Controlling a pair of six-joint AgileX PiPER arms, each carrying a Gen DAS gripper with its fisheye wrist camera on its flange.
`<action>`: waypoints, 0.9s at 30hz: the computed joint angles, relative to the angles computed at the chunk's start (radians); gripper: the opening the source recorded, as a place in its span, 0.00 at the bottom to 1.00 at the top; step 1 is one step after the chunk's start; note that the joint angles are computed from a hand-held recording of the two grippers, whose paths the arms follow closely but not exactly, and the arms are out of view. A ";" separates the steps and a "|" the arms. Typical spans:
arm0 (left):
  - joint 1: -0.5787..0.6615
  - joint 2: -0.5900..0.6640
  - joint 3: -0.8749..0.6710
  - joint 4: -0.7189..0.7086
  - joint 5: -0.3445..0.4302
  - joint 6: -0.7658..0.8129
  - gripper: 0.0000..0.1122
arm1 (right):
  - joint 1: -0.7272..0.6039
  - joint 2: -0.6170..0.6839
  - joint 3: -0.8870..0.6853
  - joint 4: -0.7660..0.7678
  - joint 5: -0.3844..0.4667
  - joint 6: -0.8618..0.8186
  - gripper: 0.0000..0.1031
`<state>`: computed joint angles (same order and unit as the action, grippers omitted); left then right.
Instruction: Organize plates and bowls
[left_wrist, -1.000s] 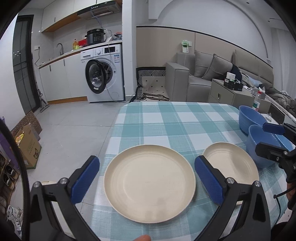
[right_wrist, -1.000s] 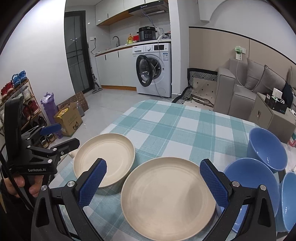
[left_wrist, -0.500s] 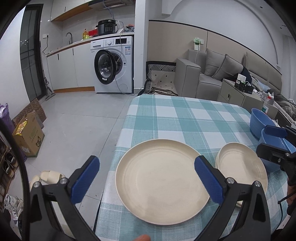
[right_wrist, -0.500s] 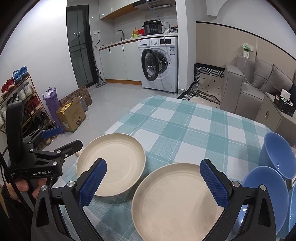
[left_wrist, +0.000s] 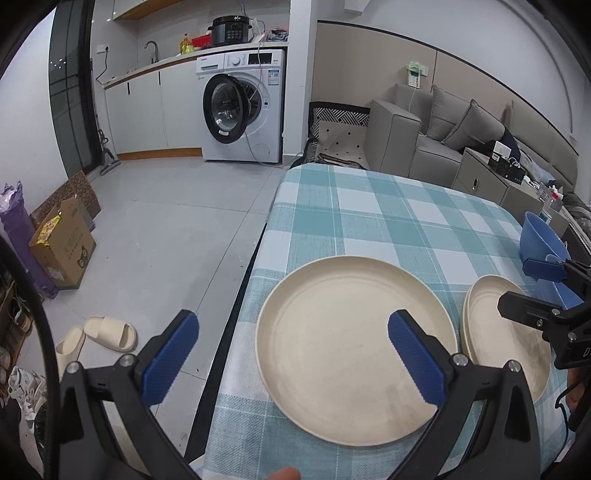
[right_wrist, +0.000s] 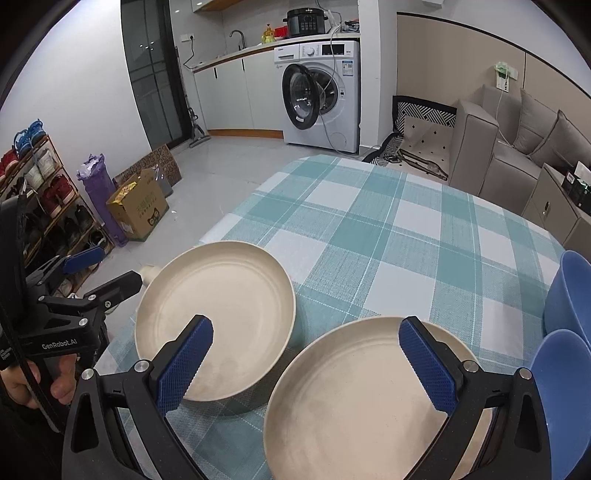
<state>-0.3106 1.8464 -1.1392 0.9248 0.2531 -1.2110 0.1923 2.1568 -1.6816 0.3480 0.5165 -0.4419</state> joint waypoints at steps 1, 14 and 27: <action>0.001 0.005 -0.003 -0.003 0.004 0.002 0.92 | 0.003 0.008 -0.011 -0.009 0.005 0.006 0.99; 0.048 0.100 -0.074 -0.384 0.028 0.378 0.91 | 0.062 0.143 -0.178 -0.143 0.093 0.064 0.99; 0.062 0.146 -0.090 -0.405 0.036 0.424 0.90 | 0.065 0.274 -0.378 -0.126 0.219 0.066 0.90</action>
<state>-0.2489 1.9922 -1.2293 0.5197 0.2890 -0.7867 0.2575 2.4310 -2.0595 0.2220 0.7351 -0.3757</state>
